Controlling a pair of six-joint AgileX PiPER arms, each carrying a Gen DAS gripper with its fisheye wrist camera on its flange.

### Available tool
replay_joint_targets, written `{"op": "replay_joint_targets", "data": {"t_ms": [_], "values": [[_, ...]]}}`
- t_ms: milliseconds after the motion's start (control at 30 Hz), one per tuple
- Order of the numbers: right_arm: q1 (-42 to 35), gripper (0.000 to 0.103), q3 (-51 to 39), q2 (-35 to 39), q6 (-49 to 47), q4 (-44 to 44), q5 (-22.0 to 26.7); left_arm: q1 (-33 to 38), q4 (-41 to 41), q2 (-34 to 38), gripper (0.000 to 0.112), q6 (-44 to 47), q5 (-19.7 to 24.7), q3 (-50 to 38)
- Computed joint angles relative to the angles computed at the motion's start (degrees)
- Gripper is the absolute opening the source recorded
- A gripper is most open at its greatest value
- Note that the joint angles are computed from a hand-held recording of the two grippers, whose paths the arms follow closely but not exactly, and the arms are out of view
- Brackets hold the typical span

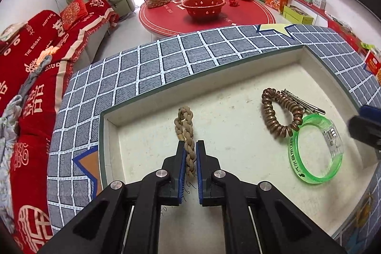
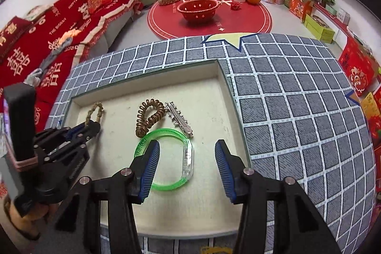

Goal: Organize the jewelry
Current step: 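Carry both bracelets into the tray and open both tools to release, then withdraw both tools from the tray back toward the remaining jewelry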

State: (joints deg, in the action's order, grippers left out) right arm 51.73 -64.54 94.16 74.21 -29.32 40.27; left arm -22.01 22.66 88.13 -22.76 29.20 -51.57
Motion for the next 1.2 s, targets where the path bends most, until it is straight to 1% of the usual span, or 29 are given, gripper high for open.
{"op": "replay_joint_targets", "data": {"t_ms": [300,433,467,500,533,567,600,700,800,833,867,900,933,967,1000,1067,1100,1200], "values": [[3.1,0.052,6.9,-7.5,9.9,-6.1,-1.0,0.3,-1.1,-1.6,0.021,0.4,-0.3,0.0],[4.1,0.052,8.4,-8.5,12.8,-7.3,-1.2,0.5,-2.4,-2.4,0.021,1.6,-0.1,-0.2],[4.6,0.052,8.8,-8.6,13.8,-7.7,-1.2,0.4,-1.9,-2.5,0.027,1.1,-0.1,-0.2],[4.8,0.052,9.2,-8.8,14.5,-7.9,-1.4,-0.1,-0.2,-2.7,0.072,-0.8,0.2,-0.1],[4.8,0.052,9.7,-9.1,14.9,-8.1,-1.7,-0.6,3.3,-3.1,0.103,-5.0,0.5,0.1],[4.9,0.052,10.0,-9.4,15.2,-8.2,-1.9,-0.8,6.8,-4.3,0.103,-8.9,-0.6,1.2],[5.0,0.052,10.3,-9.6,15.6,-8.4,-2.0,-1.1,8.5,-4.9,0.103,-10.4,-0.7,1.6],[5.5,0.052,10.8,-10.1,16.1,-8.6,-1.8,-1.0,5.3,-5.5,0.103,-7.0,0.7,0.3],[5.8,0.053,11.5,-10.7,16.7,-8.6,-2.4,-1.9,7.6,-7.2,0.103,-9.2,1.6,0.9],[6.0,0.063,11.6,-10.8,16.7,-8.5,-2.5,-2.3,8.0,-7.9,0.103,-9.8,1.4,1.7],[6.3,0.069,12.0,-11.1,17.2,-8.7,-2.6,-2.3,7.3,-9.0,0.103,-8.7,1.3,2.2],[6.7,0.082,12.3,-11.4,18.0,-9.3,-2.8,-2.3,6.9,-9.7,0.103,-8.2,1.1,2.8],[7.3,0.085,12.9,-12.0,19.7,-10.7,-2.9,-2.2,5.6,-11.1,0.103,-6.6,1.5,3.3],[8.3,0.085,13.5,-12.6,21.9,-12.5,-2.6,-2.4,5.4,-11.5,0.103,-6.7,1.2,3.8],[8.9,0.088,13.8,-12.9,23.1,-13.5,-2.4,-2.2,5.0,-12.4,0.103,-6.4,0.7,4.9],[10.5,0.095,15.0,-14.3,26.5,-16.2,-2.2,-1.1,-0.8,-15.5,0.103,-0.3,0.8,6.3],[11.3,0.103,15.5,-15.1,28.2,-17.6,-1.9,-1.1,-2.3,-17.6,0.103,1.2,1.6,7.1],[15.2,0.103,16.8,-17.2,33.6,-21.7,1.5,-2.6,-1.4,-24.0,0.103,-0.2,3.9,9.8]]}}
